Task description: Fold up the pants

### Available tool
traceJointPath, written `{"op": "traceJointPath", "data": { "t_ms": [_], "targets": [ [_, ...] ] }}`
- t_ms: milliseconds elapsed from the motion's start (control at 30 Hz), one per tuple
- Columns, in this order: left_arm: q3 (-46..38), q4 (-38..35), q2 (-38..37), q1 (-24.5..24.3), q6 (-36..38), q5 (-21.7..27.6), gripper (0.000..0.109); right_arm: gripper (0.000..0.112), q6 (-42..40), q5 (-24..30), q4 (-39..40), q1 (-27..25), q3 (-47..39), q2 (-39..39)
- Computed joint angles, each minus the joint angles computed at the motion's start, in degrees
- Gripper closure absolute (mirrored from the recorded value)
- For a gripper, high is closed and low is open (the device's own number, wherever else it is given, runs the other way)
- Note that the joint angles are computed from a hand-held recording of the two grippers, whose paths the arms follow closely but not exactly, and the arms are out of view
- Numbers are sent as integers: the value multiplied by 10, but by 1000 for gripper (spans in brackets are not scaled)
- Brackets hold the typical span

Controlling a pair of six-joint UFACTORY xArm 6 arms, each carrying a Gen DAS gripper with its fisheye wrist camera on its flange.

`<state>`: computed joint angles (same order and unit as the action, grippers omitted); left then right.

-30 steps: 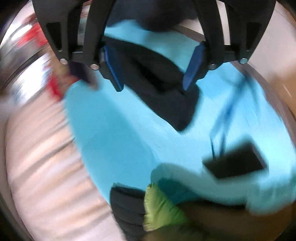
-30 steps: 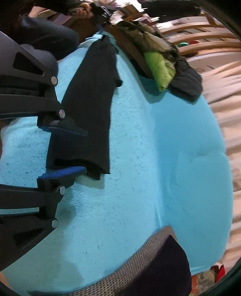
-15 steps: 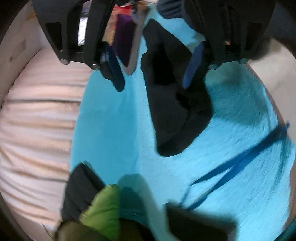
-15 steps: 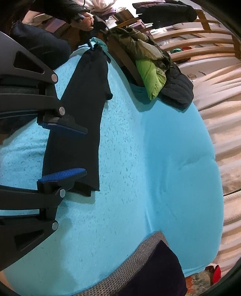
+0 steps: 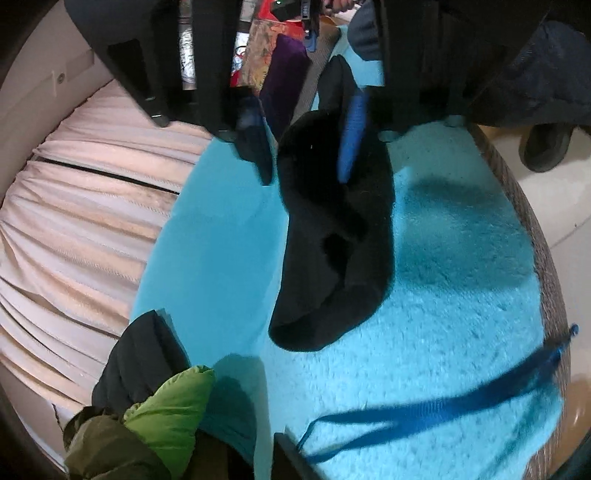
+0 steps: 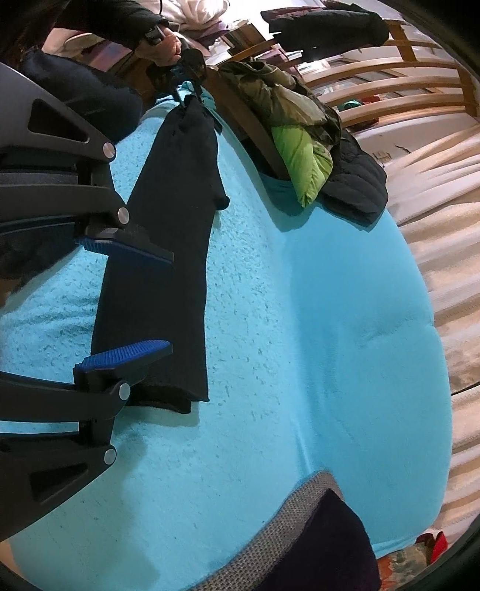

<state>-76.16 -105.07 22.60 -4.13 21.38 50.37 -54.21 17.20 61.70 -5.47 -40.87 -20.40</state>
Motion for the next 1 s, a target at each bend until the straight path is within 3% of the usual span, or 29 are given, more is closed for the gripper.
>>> {"op": "traceJointPath", "data": {
  "t_ms": [233,300,433,667,767,867,1000],
  "targets": [
    [-2,-32,-7,1,13,-5,66,68,2,-3,-1,8,5,-6],
    [13,-38,-15,7,27,2,85,68,5,-5,-1,8,5,-5],
    [15,-25,-17,8,27,10,104,68,5,-7,8,8,1,0],
    [54,3,-38,-3,69,-25,104,59,16,3,22,-5,0,-11],
    [48,52,-34,-15,93,-59,104,55,24,32,61,-29,-7,-13],
    [41,56,-26,-17,109,-66,104,53,42,72,101,-58,-13,-13],
    [33,62,-32,-25,134,-89,104,53,74,168,178,-121,-20,-7]
  ]
}}
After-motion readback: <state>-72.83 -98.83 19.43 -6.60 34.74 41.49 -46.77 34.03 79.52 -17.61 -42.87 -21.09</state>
